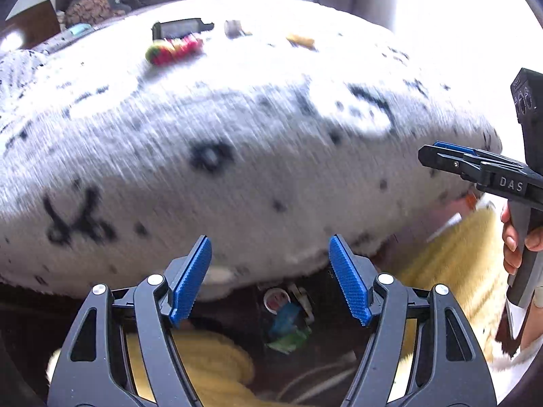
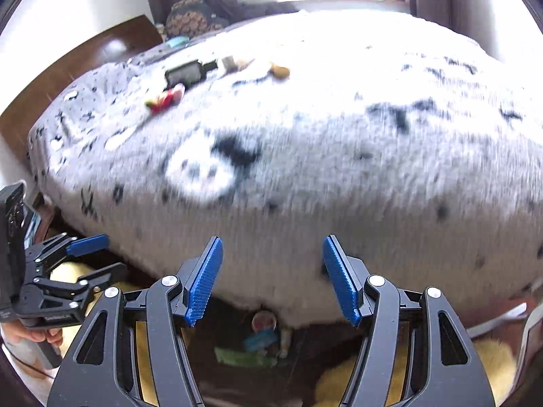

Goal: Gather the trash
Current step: 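Grasp the fuzzy pink-yellow toy with the left gripper while the right grasps the yellow tube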

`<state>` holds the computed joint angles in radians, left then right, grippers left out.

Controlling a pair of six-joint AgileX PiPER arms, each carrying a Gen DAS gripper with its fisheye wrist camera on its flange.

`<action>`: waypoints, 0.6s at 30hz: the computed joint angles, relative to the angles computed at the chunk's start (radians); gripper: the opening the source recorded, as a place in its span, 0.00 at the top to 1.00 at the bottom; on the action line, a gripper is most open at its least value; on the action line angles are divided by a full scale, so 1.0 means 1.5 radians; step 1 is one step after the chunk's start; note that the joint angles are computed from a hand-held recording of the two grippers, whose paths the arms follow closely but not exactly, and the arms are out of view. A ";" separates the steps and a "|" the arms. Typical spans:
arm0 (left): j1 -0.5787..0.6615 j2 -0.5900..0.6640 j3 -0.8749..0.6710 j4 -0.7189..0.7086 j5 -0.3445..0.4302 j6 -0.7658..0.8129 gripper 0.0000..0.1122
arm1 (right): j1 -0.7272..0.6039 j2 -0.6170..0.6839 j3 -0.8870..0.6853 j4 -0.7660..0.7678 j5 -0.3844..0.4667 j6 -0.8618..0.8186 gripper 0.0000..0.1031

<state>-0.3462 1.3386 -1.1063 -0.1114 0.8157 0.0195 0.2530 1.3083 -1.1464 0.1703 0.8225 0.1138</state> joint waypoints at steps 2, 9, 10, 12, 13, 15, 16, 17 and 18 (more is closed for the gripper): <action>0.022 0.021 -0.035 0.001 0.001 0.008 0.35 | -0.012 0.036 -0.040 -0.002 -0.005 -0.009 0.39; 0.077 0.136 -0.205 0.054 0.014 -0.015 0.29 | -0.018 0.176 -0.202 -0.049 -0.012 0.022 0.39; 0.084 0.162 -0.234 0.057 0.013 -0.022 0.29 | -0.019 0.201 -0.235 -0.051 -0.002 0.020 0.39; 0.097 0.205 -0.287 0.059 0.017 -0.035 0.29 | -0.023 0.258 -0.311 -0.046 0.027 0.004 0.39; 0.102 0.231 -0.322 0.060 0.025 -0.042 0.29 | -0.021 0.289 -0.355 -0.050 0.042 0.005 0.39; 0.111 0.277 -0.382 0.056 0.038 -0.051 0.26 | -0.016 0.342 -0.435 -0.065 0.066 0.010 0.39; 0.116 0.299 -0.412 0.045 0.045 -0.051 0.26 | -0.013 0.371 -0.478 -0.072 0.080 0.015 0.39; 0.122 0.323 -0.446 0.031 0.054 -0.050 0.26 | -0.008 0.400 -0.519 -0.082 0.094 0.025 0.39; 0.126 0.337 -0.465 0.028 0.058 -0.051 0.26 | -0.007 0.433 -0.568 -0.086 0.114 0.030 0.39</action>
